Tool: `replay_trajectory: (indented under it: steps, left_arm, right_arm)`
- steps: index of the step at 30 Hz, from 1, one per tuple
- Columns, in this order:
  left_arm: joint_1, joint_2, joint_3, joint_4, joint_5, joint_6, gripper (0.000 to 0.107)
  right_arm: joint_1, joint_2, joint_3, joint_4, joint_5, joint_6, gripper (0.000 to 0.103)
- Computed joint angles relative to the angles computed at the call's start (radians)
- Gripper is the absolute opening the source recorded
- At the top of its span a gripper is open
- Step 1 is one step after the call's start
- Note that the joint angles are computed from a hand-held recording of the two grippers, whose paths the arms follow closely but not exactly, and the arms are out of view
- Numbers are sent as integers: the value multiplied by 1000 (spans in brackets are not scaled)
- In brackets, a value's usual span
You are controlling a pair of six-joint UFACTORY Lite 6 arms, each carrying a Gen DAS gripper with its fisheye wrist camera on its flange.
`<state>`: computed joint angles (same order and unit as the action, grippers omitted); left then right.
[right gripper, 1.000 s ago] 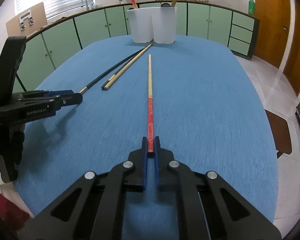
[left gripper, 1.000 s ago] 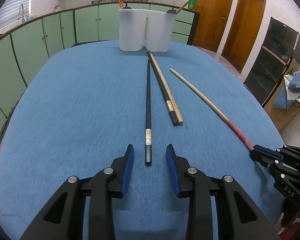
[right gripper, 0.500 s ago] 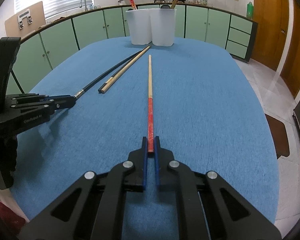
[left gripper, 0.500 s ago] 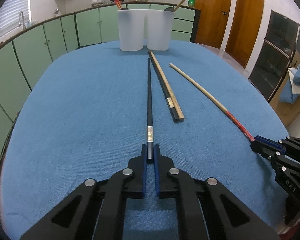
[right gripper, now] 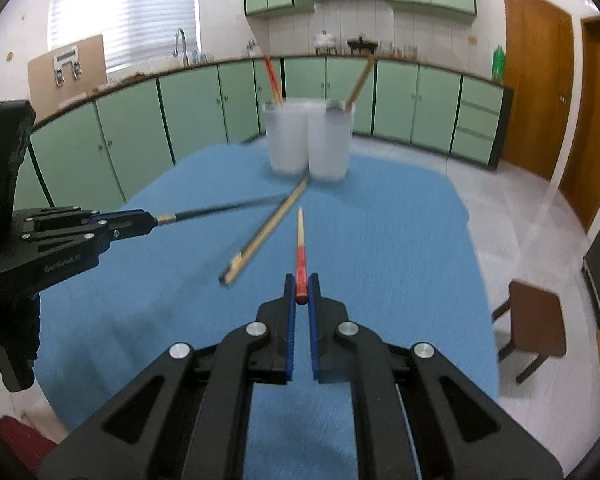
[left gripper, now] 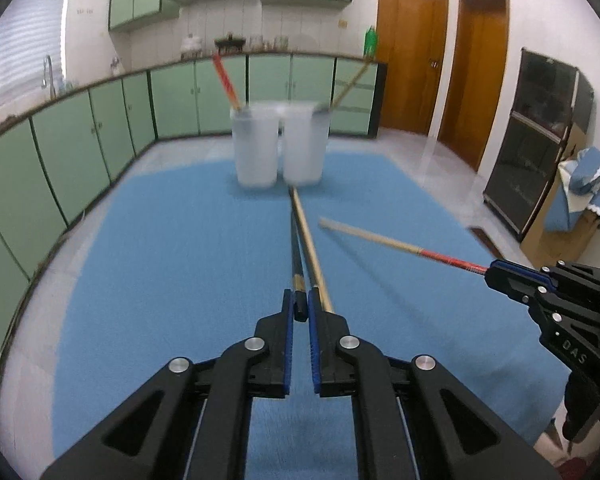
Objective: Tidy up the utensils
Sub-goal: 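Lift both chopsticks and carry them above the white holder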
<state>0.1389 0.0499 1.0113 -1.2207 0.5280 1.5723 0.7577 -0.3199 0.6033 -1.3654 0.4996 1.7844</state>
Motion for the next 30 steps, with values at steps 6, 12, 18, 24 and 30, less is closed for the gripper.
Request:
replay_trajectory:
  steps: [6, 12, 18, 24, 30]
  left_arm:
    - [21, -26, 130, -3, 72, -36, 8]
    - [17, 44, 305, 0, 116, -86, 7]
    - [3, 112, 436, 2, 135, -128, 7]
    - [-14, 189, 566, 16, 147, -172, 6]
    - [-31, 281, 735, 51, 160, -236, 6]
  right_arm:
    - [-79, -42, 125, 132, -38, -235, 5]
    - [-180, 6, 297, 302, -99, -490, 5]
    - [-271, 112, 496, 558, -135, -824, 5]
    - [-347, 226, 682, 829, -143, -1152, 5]
    - [-392, 344, 890, 1005, -127, -1377, 5]
